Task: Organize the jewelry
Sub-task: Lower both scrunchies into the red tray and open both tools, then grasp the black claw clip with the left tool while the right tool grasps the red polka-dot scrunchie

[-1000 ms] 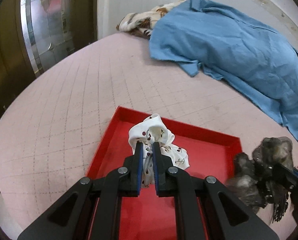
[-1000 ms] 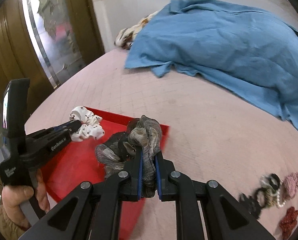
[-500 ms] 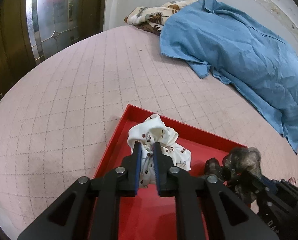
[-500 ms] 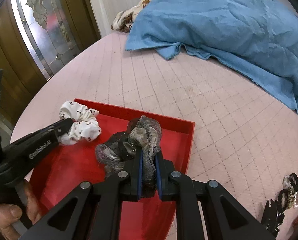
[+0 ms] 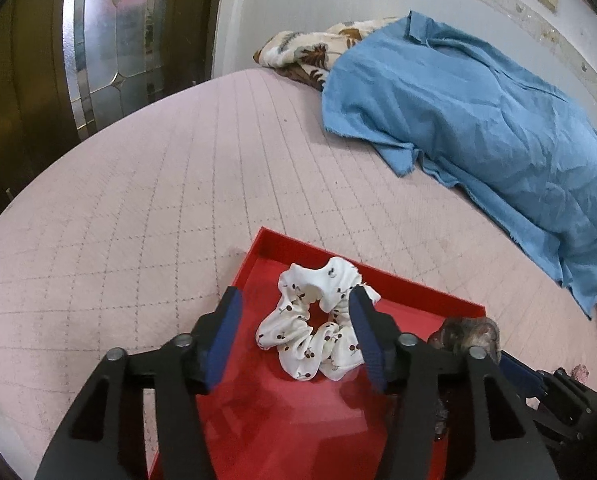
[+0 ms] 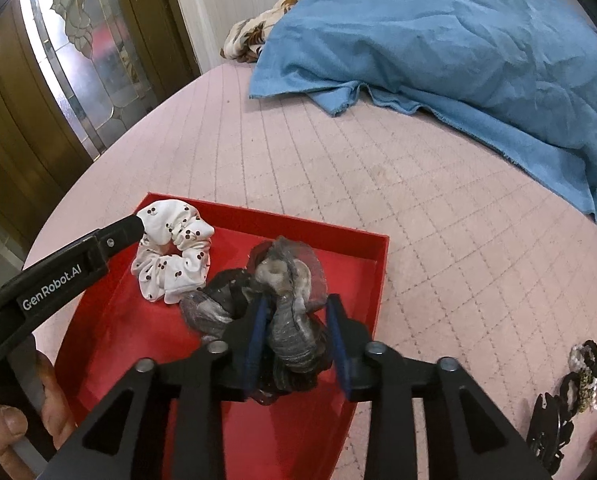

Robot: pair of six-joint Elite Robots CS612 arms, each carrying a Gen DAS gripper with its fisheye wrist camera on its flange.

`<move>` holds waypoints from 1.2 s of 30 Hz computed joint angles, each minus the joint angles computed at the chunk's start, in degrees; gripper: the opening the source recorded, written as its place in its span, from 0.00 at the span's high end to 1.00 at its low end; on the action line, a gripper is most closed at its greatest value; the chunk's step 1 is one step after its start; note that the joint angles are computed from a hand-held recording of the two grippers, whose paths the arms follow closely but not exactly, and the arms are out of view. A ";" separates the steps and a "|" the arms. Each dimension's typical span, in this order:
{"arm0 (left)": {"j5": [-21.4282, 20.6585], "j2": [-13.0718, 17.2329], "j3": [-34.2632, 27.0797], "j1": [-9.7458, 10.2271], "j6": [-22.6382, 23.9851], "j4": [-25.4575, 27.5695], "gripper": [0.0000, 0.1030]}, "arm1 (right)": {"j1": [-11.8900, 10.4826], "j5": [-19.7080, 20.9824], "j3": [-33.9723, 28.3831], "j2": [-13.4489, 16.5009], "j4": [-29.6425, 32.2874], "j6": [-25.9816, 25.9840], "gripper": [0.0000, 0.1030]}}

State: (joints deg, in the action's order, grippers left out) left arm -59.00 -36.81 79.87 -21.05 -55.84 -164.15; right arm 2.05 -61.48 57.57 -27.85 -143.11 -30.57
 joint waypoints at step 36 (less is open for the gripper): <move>12.93 -1.09 2.12 -8.80 11.08 -3.91 0.29 | -11.44 -1.87 16.34 -7.60 -17.94 4.55 0.40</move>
